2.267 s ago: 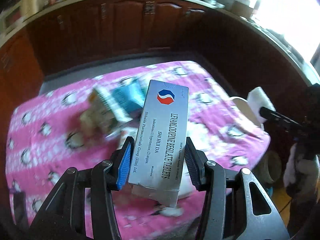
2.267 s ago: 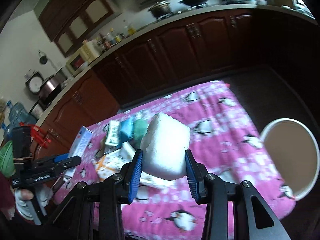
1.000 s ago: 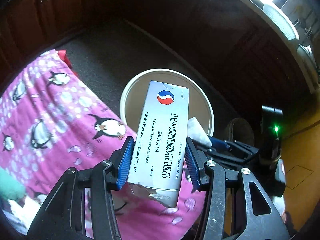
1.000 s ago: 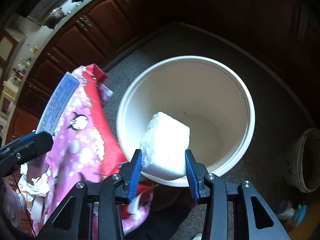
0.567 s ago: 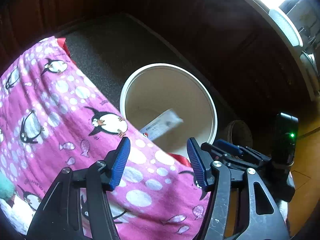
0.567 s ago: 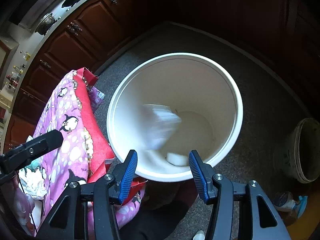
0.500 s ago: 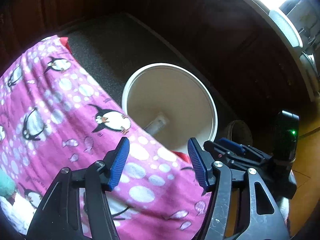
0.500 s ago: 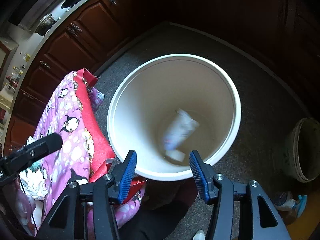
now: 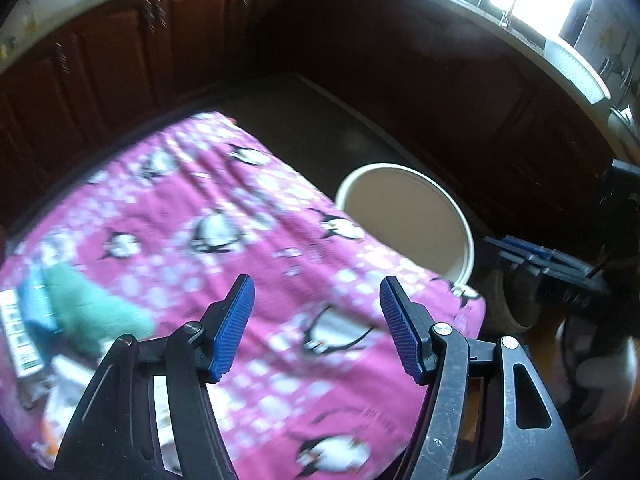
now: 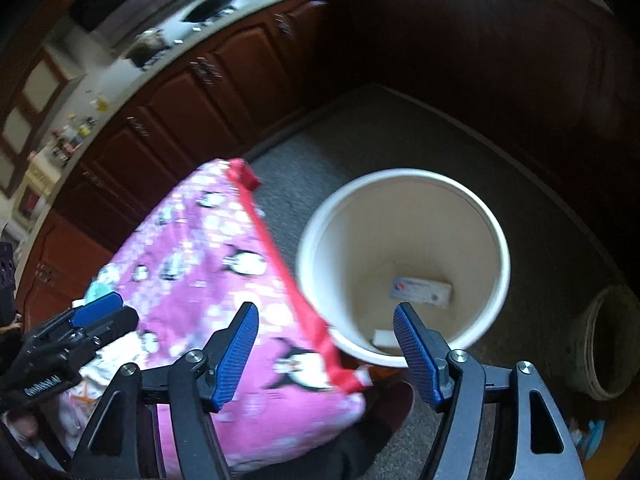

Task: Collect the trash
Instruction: 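Move both open tools back over the trash pile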

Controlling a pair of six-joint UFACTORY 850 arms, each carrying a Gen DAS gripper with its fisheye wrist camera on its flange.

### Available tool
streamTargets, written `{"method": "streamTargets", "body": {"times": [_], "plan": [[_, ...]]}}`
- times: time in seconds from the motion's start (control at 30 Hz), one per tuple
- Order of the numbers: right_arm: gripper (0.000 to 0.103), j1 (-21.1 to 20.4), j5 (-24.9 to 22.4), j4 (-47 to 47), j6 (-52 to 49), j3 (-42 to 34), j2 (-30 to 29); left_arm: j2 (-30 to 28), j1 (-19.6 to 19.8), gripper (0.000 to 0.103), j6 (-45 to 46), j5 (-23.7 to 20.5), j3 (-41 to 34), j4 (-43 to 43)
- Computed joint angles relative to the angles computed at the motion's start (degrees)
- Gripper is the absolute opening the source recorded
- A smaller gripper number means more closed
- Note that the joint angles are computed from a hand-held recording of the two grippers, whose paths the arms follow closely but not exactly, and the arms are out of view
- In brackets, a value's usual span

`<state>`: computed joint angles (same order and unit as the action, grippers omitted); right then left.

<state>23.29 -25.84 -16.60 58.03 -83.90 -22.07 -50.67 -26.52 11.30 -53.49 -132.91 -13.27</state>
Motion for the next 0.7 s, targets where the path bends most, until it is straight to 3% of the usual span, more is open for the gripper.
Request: {"method": "streamTargets", "body": {"times": [0.13,0.4,0.7], "plan": [[0.074,2.7,-0.1,-1.0,-2.2,-4.2,-1.6,9.8,1.6,0.064,-0.6,9.0,14.9,3.5],[0.075,7.9,-2.7,2.6,-11.5,-15.8,-8.8,20.4,5.0,0.063,-6.6,18.3,30.1,7.6],[0.075,11.8,-6.9,8.3,-21.4,-29.1,-17.4,27.2,9.2,0.063,-16.0,21.6,39.9,14.5]]}}
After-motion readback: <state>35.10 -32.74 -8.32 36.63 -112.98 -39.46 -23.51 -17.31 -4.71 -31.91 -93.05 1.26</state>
